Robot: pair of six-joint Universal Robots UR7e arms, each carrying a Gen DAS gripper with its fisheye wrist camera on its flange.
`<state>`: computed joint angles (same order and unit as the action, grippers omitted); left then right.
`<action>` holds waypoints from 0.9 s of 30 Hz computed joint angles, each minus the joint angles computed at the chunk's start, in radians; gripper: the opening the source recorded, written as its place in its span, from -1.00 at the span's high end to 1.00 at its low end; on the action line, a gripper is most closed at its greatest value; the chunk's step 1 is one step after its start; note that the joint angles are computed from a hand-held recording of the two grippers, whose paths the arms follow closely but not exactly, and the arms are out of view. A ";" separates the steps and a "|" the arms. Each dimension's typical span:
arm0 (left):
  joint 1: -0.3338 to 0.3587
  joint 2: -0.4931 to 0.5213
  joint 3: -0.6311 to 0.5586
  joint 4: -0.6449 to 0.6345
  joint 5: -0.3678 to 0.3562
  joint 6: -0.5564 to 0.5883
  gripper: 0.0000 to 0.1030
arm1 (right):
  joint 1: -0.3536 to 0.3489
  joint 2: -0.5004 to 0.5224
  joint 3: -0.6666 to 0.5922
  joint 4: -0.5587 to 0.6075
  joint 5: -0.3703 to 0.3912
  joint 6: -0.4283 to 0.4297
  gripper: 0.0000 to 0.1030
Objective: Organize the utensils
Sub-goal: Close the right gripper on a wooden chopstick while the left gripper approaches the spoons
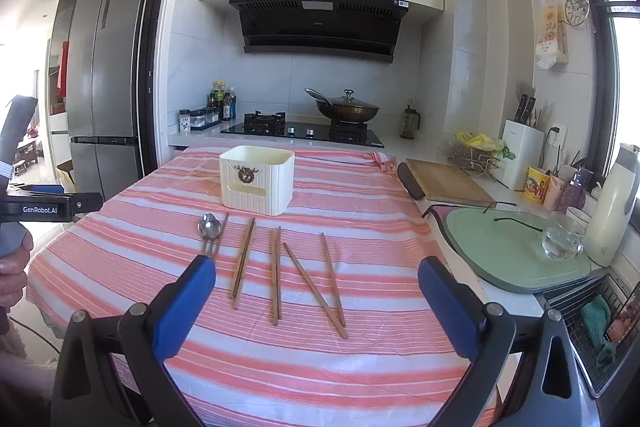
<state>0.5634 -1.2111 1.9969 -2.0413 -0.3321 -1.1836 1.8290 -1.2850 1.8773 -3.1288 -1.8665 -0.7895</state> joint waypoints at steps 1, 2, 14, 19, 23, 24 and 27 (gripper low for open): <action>0.023 0.017 -0.012 -0.021 -0.014 0.022 -0.99 | -0.004 0.007 -0.005 0.002 -0.006 0.002 -1.00; 0.043 0.034 -0.023 -0.045 -0.027 0.045 -0.99 | -0.009 0.014 -0.010 0.002 -0.011 0.003 -1.00; 0.292 0.265 -0.235 -0.283 -0.106 0.264 -0.99 | -0.065 0.070 -0.075 0.054 -0.067 0.043 -1.00; 0.344 0.326 -0.329 -0.184 -0.094 0.215 -0.99 | -0.077 0.084 -0.099 0.074 -0.074 0.057 -1.00; 0.363 0.342 -0.360 -0.128 -0.093 0.174 -0.99 | -0.084 0.092 -0.114 0.088 -0.079 0.066 -1.00; 0.368 0.347 -0.372 -0.109 -0.091 0.162 -0.99 | -0.085 0.094 -0.118 0.091 -0.081 0.068 -1.00; 0.379 0.352 -0.378 -0.127 -0.089 0.163 -0.99 | -0.087 0.102 -0.129 0.102 -0.086 0.075 -1.00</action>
